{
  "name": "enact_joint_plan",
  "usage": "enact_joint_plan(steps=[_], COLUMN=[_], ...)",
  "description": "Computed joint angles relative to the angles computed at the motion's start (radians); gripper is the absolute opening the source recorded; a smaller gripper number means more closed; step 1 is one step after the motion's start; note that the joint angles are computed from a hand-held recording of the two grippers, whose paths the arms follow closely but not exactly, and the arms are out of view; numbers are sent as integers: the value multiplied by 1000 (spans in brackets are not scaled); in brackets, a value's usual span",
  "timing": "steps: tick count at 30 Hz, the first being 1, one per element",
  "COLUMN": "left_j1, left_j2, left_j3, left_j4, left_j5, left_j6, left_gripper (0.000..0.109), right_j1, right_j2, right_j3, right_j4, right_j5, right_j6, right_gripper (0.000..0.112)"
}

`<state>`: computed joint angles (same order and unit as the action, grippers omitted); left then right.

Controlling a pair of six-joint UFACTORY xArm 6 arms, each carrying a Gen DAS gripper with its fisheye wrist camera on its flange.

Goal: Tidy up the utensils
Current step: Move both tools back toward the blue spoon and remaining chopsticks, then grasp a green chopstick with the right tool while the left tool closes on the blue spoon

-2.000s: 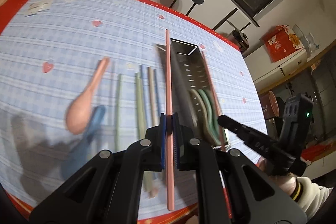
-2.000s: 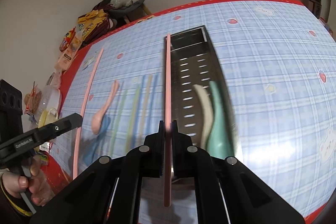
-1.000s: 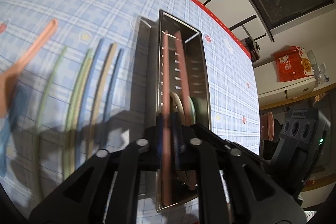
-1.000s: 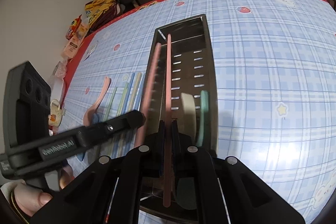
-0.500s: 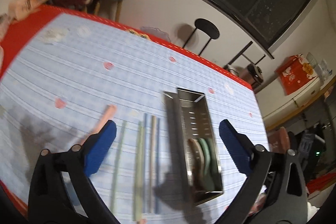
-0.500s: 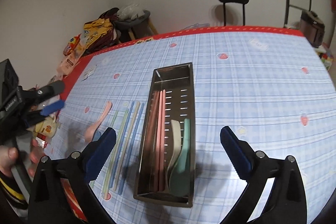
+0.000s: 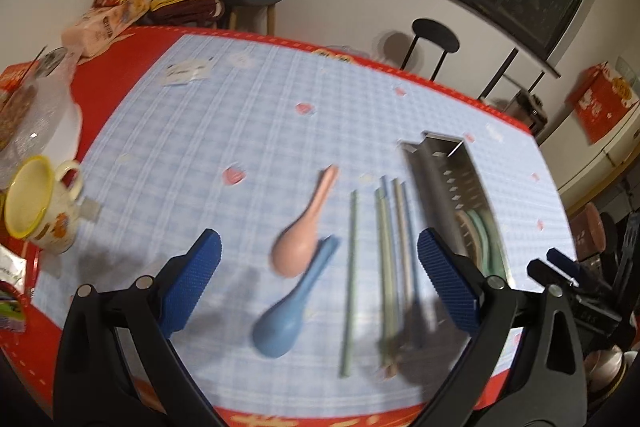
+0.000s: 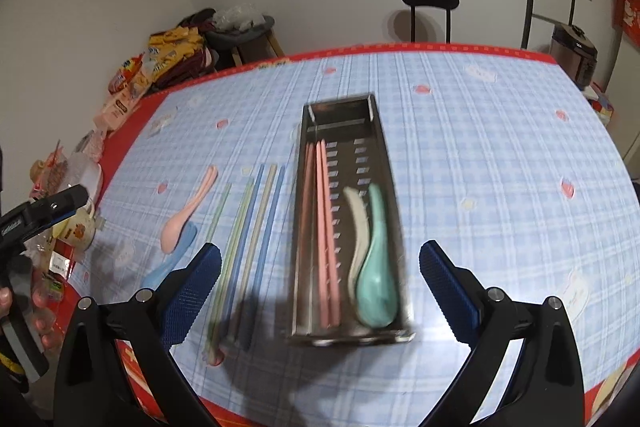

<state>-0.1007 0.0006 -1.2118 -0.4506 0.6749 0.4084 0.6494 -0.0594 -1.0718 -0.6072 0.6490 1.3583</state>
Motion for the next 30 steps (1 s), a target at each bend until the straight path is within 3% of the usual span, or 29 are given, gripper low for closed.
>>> enact_joint_plan(steps=[6, 17, 30], left_j1=[32, 42, 131], left_j2=[-53, -40, 75], left_j3=[126, 163, 77], left_j4=[116, -4, -27], left_j5=[-84, 1, 34], left_j6=[-27, 180, 289], left_gripper=[97, 97, 97], right_j1=[46, 86, 101], right_j2=[84, 223, 467], right_j3=[-95, -251, -500], right_j4=[11, 167, 371], right_j5=[62, 125, 125], right_j6=[13, -133, -338], right_gripper=[97, 95, 37])
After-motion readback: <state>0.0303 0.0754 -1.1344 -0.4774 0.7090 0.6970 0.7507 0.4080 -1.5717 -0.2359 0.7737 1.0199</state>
